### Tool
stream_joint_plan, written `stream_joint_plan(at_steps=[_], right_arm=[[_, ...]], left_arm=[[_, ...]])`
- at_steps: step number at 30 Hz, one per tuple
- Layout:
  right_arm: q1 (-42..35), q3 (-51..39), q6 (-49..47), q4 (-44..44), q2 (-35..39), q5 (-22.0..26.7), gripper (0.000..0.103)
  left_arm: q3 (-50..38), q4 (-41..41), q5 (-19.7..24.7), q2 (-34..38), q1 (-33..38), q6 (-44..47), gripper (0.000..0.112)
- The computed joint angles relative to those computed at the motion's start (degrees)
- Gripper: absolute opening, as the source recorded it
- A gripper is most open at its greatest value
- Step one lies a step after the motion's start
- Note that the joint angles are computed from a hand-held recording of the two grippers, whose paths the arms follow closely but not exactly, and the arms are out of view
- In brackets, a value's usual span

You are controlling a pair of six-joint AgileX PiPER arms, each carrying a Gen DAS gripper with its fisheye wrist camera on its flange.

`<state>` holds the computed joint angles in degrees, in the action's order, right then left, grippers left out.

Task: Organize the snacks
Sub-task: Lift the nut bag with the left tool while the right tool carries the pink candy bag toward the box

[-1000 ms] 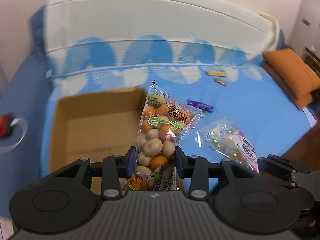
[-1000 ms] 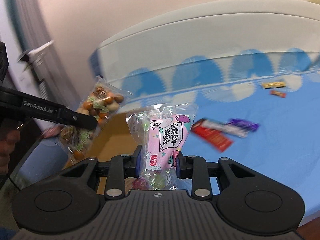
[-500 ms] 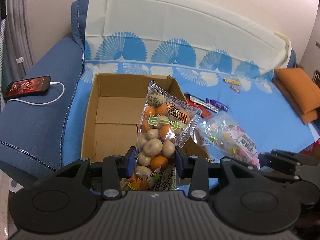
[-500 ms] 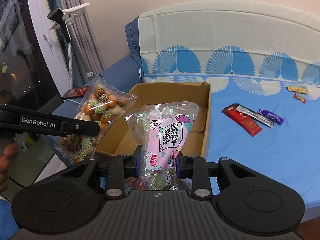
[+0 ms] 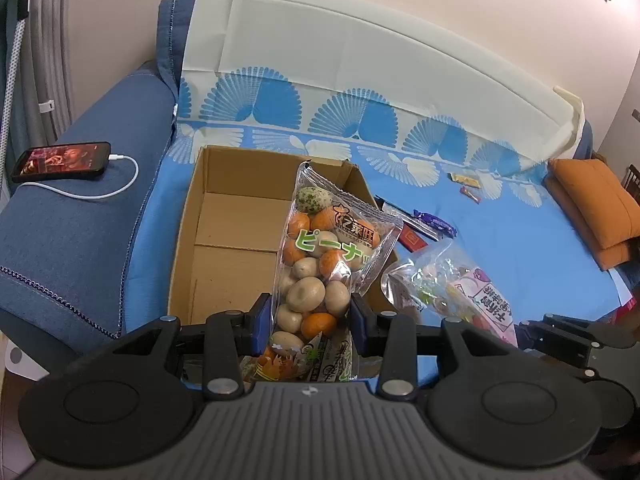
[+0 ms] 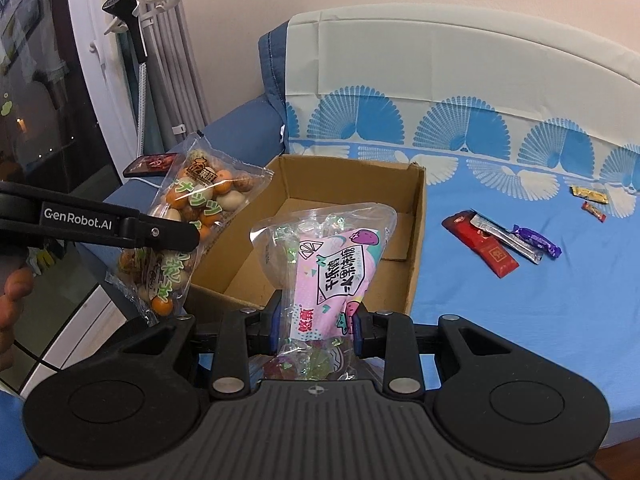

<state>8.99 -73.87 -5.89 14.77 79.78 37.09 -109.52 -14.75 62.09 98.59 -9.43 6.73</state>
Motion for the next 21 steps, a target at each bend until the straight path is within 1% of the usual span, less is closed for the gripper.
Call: stream_joint_plan(at_steps=[8,13,21], right_arm=[[-0.33,-0.57,-0.60,0.53,1.06,0.37,0.035],[-0.34,-2.05,0.83,-0.55,2.57,0.26,0.035],[-0.16,-5.21,0.90,-1.20,5.61,0.42,0.036]], left_arm=[[-1.49,1.28,0.47,1.28,-0.25,-1.61,0.044],[-3.11,1.72,0.85,2.72,-0.07,-2.36,0.044],[-7.63,2.11,2.39,6.43,0.73,-3.49,0.044]])
